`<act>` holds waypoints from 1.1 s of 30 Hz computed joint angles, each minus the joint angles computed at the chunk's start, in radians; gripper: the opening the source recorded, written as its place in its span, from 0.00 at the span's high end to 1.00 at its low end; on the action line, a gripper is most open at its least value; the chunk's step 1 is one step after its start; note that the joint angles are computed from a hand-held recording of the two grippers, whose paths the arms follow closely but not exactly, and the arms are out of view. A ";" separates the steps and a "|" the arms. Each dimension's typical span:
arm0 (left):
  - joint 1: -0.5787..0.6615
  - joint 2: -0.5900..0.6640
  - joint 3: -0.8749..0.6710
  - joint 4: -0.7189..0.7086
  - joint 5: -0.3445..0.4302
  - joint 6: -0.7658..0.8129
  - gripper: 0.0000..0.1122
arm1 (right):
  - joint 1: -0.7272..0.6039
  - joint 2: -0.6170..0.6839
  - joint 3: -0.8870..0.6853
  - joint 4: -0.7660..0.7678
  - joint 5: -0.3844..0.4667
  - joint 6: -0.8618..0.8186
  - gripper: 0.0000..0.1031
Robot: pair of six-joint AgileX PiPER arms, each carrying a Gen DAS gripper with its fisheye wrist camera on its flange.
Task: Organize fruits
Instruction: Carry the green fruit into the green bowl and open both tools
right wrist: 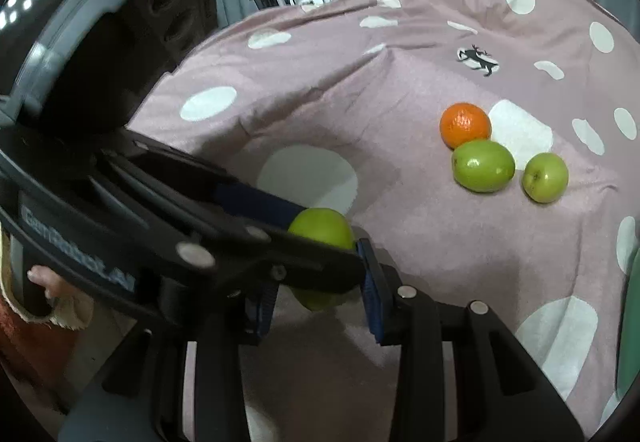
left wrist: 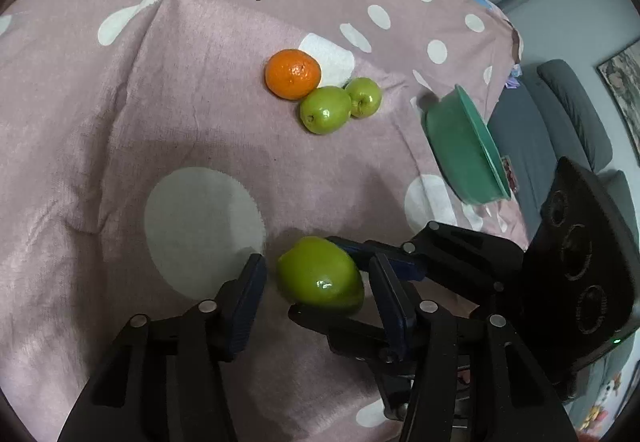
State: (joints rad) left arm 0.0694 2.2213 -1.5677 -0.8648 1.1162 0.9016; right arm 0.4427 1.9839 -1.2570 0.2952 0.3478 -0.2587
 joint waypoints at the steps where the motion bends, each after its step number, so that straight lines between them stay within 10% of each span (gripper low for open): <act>1: 0.001 -0.007 0.009 -0.002 -0.010 0.010 0.58 | -0.002 0.000 0.004 -0.003 -0.001 0.005 0.63; 19: -0.011 -0.070 0.100 -0.081 -0.071 0.107 0.62 | -0.010 -0.022 0.034 0.020 -0.040 0.005 0.63; 33: -0.233 -0.106 -0.101 -0.134 -0.023 -0.003 0.69 | -0.254 -0.343 0.316 0.472 -0.155 -0.454 0.63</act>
State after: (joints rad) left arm -0.1633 2.1154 -1.6689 -0.9989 1.0929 0.8982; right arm 0.1887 1.6407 -0.9413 0.7677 0.1929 -0.7126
